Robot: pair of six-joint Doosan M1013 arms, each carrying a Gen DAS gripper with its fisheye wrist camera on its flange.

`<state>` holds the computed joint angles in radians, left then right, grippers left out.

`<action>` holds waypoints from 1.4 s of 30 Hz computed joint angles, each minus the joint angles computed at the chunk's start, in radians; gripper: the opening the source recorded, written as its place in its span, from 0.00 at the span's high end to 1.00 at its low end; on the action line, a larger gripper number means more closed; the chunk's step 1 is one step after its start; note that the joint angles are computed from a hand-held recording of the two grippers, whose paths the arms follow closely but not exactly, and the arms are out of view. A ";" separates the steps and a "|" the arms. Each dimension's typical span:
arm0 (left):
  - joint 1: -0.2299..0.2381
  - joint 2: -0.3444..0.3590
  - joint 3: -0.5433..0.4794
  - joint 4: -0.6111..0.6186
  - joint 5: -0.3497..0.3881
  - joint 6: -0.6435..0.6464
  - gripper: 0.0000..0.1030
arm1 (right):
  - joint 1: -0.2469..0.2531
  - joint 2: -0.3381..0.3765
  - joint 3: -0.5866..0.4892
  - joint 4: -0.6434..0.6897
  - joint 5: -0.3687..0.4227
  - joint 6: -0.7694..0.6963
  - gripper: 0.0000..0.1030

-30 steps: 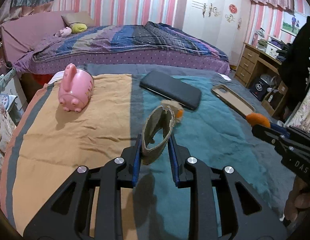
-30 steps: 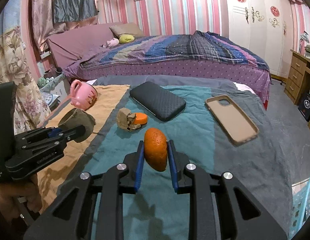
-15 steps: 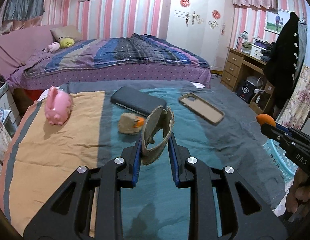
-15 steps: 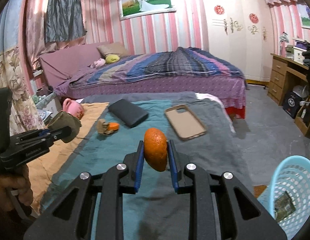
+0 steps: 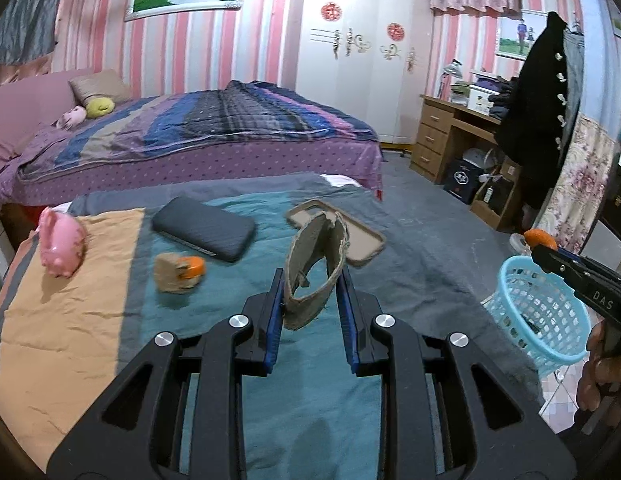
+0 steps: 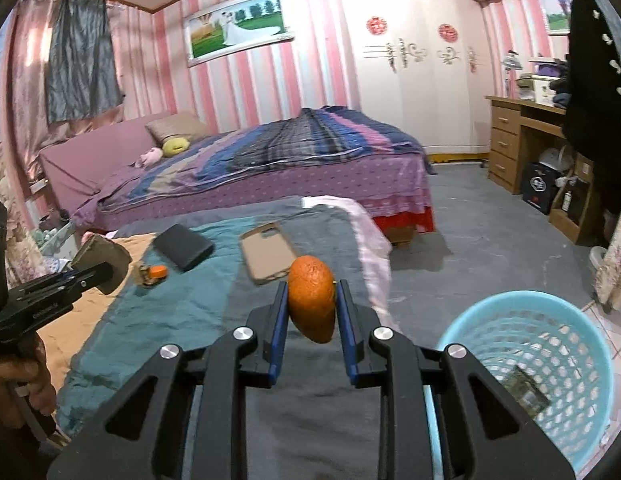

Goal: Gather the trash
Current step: 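Carry mandarin and paper cup over the light-blue basket and release both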

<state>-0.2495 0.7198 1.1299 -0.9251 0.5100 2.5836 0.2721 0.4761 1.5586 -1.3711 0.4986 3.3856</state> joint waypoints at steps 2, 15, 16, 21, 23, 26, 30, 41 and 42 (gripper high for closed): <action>-0.010 -0.004 0.007 -0.012 0.003 0.018 0.77 | -0.007 -0.018 0.028 -0.020 0.014 0.032 0.77; -0.064 -0.011 0.022 -0.070 0.057 0.069 0.76 | -0.019 -0.060 0.099 -0.017 0.112 0.053 0.77; -0.067 -0.012 0.023 -0.073 0.060 0.075 0.76 | -0.021 -0.061 0.101 -0.010 0.116 0.049 0.77; -0.091 -0.019 0.025 -0.071 0.086 0.090 0.76 | -0.029 -0.071 0.114 0.015 0.143 0.045 0.77; -0.102 -0.022 0.027 -0.058 0.085 0.095 0.75 | -0.030 -0.075 0.120 0.017 0.153 0.056 0.77; -0.119 -0.024 0.026 -0.049 0.098 0.094 0.75 | -0.033 -0.080 0.131 0.023 0.158 0.068 0.77; -0.141 -0.028 0.027 -0.046 0.114 0.097 0.75 | -0.046 -0.092 0.153 0.035 0.174 0.093 0.77; -0.191 -0.014 0.016 -0.031 0.162 0.110 0.74 | -0.065 -0.115 0.195 0.084 0.210 0.148 0.76; -0.196 -0.012 0.016 -0.030 0.166 0.114 0.74 | -0.066 -0.118 0.198 0.085 0.210 0.146 0.76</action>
<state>-0.4454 0.7075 1.1459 -0.9550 0.6757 2.6974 0.2056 0.3581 1.7566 -1.2860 0.7091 3.5318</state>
